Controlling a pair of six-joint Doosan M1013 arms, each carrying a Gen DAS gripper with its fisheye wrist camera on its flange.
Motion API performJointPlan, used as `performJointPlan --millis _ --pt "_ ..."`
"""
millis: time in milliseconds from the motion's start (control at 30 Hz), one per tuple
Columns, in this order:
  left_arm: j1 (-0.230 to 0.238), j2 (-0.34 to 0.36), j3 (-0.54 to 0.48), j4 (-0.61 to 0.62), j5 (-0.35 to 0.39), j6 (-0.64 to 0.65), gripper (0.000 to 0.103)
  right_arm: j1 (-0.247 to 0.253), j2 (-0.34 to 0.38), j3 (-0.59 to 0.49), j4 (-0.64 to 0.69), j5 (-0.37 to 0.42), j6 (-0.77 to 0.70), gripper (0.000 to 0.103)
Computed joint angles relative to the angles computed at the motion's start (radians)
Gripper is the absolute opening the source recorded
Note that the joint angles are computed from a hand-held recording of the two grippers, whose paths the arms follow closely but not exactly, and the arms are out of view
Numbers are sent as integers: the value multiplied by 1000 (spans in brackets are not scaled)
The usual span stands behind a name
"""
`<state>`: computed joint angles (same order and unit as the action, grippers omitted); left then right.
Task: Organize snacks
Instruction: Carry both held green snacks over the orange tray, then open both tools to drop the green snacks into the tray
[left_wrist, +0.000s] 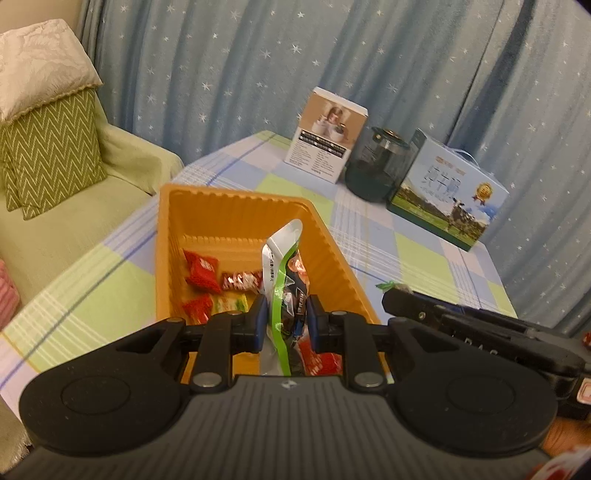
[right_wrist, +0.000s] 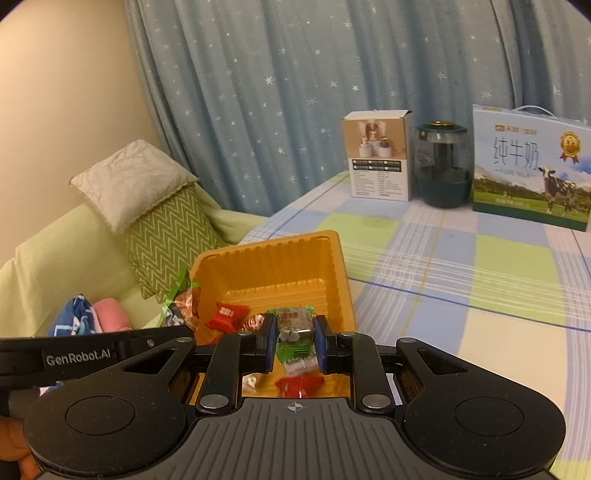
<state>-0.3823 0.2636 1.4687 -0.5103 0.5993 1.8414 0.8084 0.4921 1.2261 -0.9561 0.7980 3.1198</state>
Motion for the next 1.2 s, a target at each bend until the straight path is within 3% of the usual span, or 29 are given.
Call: performJointPlan --millis 333,867,1200 --pt "15 62 -75 53 19 -81 20 -36 41 -49 46 -54 -29 22" --pt "23 118 -131 67 79 -117 20 -70 74 -89 100 -68 -65 22" --pt "26 109 -119 132 42 -193 26 -70 75 -90 115 -84 -79 22"
